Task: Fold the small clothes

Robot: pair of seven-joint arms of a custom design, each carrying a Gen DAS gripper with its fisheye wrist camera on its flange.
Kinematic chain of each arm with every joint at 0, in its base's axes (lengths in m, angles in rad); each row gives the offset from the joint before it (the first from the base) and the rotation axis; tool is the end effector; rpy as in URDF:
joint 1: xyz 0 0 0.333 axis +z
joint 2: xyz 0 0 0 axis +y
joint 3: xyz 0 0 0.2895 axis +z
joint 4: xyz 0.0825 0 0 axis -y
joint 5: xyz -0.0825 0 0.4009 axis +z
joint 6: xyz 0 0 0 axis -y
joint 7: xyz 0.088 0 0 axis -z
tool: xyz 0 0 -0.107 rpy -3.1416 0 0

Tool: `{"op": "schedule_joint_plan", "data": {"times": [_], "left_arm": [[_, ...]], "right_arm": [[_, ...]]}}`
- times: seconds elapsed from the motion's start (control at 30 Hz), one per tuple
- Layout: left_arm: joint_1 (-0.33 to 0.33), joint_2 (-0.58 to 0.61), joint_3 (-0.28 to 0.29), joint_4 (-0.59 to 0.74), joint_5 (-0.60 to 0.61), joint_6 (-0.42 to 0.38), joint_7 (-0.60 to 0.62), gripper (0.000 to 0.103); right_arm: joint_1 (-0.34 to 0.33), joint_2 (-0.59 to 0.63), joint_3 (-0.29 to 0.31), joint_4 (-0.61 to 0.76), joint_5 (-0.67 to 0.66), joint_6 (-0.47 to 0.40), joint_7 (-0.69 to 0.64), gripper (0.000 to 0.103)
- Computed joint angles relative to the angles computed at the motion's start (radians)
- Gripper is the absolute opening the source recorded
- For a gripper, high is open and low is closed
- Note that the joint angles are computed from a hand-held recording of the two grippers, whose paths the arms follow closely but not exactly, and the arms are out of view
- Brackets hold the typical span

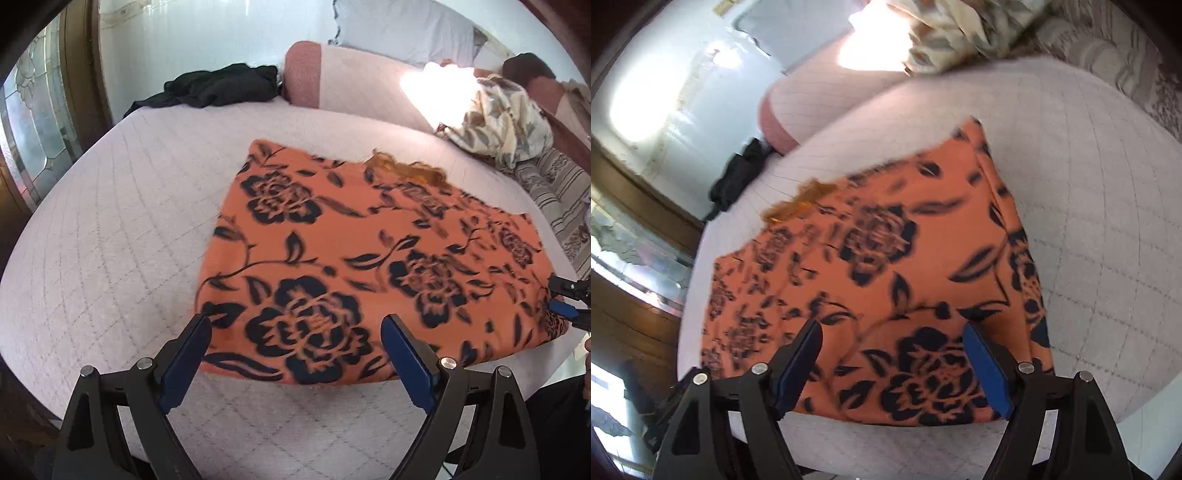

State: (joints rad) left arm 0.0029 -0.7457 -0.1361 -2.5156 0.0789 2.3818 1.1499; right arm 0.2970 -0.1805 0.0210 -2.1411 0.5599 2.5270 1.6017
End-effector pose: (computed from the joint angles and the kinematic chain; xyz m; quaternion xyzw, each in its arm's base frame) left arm 0.4041 -0.0601 0.5634 -0.7527 0.5820 -0.2179 0.2172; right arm 0.5358 0.1712 0.5121 -0.6365 0.6904 0.0213 0.3432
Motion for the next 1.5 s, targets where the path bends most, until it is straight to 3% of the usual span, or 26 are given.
{"op": "schedule_joint_plan", "data": {"times": [0.07, 0.27, 0.37, 0.4, 0.47, 0.6, 0.7, 0.8, 0.87, 1.03, 1.2, 1.23, 1.33, 1.37, 1.5], "left_arm": [[-0.004, 0.033, 0.032, 0.021, -0.040, -0.068, 0.002, 0.093], [0.021, -0.049, 0.047, -0.026, -0.069, 0.004, -0.015, 0.093], [0.045, 0.008, 0.037, 0.017, -0.067, -0.119, 0.004, 0.092], [0.040, 0.003, 0.049, 0.007, -0.063, -0.118, -0.017, 0.092], [0.068, -0.034, 0.017, -0.002, -0.027, -0.096, -0.059, 0.092], [0.080, -0.069, -0.033, 0.008, 0.067, -0.015, -0.068, 0.092], [0.058, -0.017, -0.033, 0.055, 0.082, 0.021, -0.055, 0.092], [0.022, 0.065, -0.031, 0.113, 0.062, 0.019, -0.041, 0.092], [-0.002, 0.093, -0.039, 0.132, 0.052, 0.022, -0.036, 0.092], [-0.031, 0.209, -0.099, 0.208, 0.099, 0.032, -0.067, 0.092], [-0.054, 0.259, -0.103, 0.237, 0.135, 0.012, -0.095, 0.092], [-0.056, 0.263, -0.103, 0.239, 0.142, 0.011, -0.100, 0.092], [-0.068, 0.282, -0.094, 0.249, 0.148, 0.004, -0.094, 0.092], [-0.068, 0.283, -0.094, 0.249, 0.154, 0.009, -0.099, 0.092], [-0.080, 0.309, -0.085, 0.262, 0.141, -0.008, -0.096, 0.092]], "right_arm": [[0.007, -0.001, -0.013, -0.014, 0.076, 0.007, -0.029, 0.081], [0.009, -0.005, -0.020, -0.021, 0.129, 0.010, -0.081, 0.081], [0.006, -0.002, -0.017, -0.021, 0.135, 0.014, -0.084, 0.081], [0.005, -0.001, -0.016, -0.020, 0.134, 0.011, -0.085, 0.082], [0.002, -0.012, -0.022, -0.023, 0.147, -0.001, -0.091, 0.082], [0.007, -0.090, -0.025, -0.093, 0.201, 0.075, -0.083, 0.082], [0.050, -0.196, -0.062, -0.192, 0.335, 0.095, -0.085, 0.082], [0.067, -0.257, -0.070, -0.274, 0.358, 0.073, -0.041, 0.082], [0.072, -0.252, -0.087, -0.295, 0.380, 0.059, -0.004, 0.082], [0.086, -0.211, -0.128, -0.294, 0.550, 0.135, 0.001, 0.083], [0.061, -0.169, -0.101, -0.254, 0.564, 0.195, 0.009, 0.081], [0.060, -0.162, -0.101, -0.247, 0.570, 0.202, 0.004, 0.078], [0.042, -0.143, -0.084, -0.226, 0.514, 0.193, 0.043, 0.043], [0.034, -0.142, -0.075, -0.224, 0.481, 0.196, 0.061, 0.038], [0.040, -0.138, -0.072, -0.203, 0.409, 0.204, 0.044, 0.039]]}}
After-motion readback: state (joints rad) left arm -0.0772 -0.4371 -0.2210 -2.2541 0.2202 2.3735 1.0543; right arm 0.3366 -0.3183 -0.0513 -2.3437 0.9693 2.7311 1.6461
